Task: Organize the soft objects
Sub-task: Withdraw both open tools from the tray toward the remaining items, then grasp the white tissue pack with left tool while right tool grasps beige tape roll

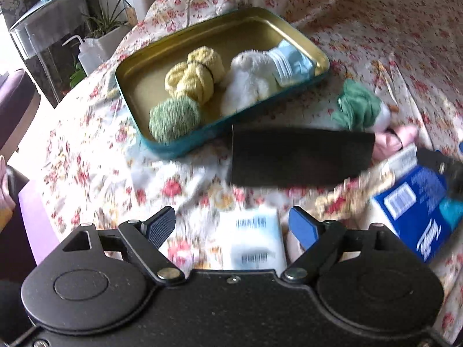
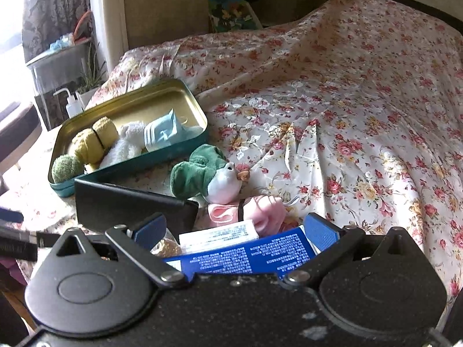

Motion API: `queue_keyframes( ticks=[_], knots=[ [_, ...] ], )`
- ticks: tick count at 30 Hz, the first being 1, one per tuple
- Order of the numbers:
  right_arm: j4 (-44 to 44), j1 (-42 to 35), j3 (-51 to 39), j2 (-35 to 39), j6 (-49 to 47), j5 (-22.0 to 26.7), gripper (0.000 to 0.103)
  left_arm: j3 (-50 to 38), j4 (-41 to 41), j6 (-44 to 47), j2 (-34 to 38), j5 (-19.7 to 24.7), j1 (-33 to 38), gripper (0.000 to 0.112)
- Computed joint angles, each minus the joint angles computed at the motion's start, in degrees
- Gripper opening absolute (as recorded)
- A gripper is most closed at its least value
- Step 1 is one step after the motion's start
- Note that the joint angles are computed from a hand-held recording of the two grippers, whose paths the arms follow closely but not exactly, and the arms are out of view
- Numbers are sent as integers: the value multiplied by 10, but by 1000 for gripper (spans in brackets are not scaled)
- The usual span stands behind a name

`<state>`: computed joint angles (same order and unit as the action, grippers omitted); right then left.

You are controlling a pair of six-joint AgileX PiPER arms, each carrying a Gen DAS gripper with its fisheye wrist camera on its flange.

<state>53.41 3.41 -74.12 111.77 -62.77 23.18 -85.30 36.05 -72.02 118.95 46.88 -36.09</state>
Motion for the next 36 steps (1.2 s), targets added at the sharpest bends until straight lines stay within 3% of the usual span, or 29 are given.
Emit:
queue_keyframes(
  ticks=[6, 12, 17, 24, 30, 33, 36],
  knots=[
    [106, -10, 66, -44, -78, -12, 103, 49, 5, -16, -18, -30, -15, 82],
    [340, -11, 178, -116, -321, -28, 103, 77, 3, -11, -24, -55, -17, 82],
    [396, -6, 235, -161, -373, -22, 103, 81, -6, -8, -15, -79, -5, 83],
    [370, 21, 302, -216, -370, -41, 103, 61, -36, 8, 11, -81, 12, 66],
    [270, 49, 307, -217, -294, -47, 100, 42, -47, 22, 19, -68, 20, 60],
    [219, 67, 297, -209, -249, -52, 100, 18, -61, 40, 33, -58, 30, 51],
    [165, 85, 283, -198, -201, -50, 100, 13, -56, 39, 36, -62, 37, 50]
  ],
)
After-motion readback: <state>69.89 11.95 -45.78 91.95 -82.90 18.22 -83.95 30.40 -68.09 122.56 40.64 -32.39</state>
